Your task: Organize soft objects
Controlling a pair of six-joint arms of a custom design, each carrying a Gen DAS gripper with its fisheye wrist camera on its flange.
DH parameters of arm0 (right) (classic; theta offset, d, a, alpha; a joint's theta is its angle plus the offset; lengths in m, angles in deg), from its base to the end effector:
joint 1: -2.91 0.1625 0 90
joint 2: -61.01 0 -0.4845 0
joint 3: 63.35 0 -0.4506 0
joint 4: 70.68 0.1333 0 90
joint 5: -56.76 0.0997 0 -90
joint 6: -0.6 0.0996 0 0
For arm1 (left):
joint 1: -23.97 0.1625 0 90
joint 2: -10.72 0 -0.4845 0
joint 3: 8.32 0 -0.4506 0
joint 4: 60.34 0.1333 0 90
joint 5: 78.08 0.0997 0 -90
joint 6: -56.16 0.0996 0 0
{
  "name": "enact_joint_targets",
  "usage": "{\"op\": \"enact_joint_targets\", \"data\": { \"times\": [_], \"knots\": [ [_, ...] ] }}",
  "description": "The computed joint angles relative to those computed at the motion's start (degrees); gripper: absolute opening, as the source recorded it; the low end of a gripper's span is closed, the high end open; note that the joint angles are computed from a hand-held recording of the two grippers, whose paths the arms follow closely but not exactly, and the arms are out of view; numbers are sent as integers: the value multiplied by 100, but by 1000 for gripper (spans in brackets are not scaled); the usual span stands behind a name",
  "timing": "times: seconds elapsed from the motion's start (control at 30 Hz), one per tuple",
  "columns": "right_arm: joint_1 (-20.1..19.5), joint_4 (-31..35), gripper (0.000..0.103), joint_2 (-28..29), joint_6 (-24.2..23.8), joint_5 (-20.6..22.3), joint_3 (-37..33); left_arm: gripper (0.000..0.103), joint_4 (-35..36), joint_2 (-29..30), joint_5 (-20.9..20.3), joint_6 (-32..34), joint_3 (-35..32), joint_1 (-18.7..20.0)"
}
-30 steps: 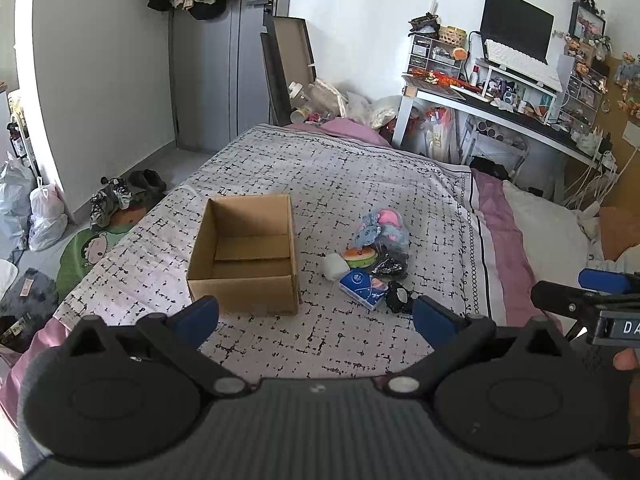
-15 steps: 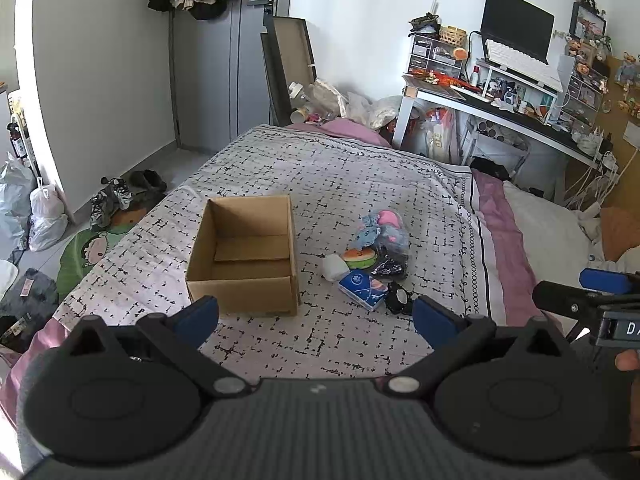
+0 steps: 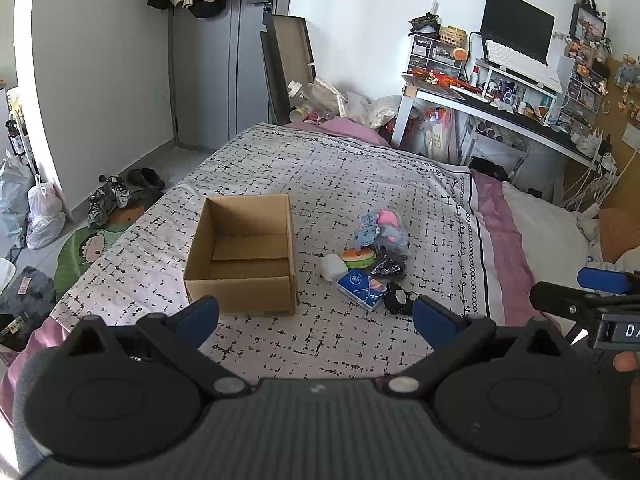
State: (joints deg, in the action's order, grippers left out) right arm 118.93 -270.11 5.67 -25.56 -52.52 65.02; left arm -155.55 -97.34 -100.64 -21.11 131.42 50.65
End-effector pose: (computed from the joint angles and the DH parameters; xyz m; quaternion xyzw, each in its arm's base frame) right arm 0.3285 -0.4440 0.1135 0.3649 -0.8641 0.3077 0.1595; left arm -0.1718 -0.3385 0.3078 0.0278 0.8191 -0.4445 0.3615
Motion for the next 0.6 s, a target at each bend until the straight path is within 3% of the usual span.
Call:
{"op": "enact_joint_targets", "data": {
  "times": [0.23,0.6],
  "knots": [
    [-46,148,103,15,26,30,-79,102,-288,115,-1,204,-38,140],
    [-110,341,103,122,52,4,-284,102,-1805,432,55,1293,12,604]
  ]
}}
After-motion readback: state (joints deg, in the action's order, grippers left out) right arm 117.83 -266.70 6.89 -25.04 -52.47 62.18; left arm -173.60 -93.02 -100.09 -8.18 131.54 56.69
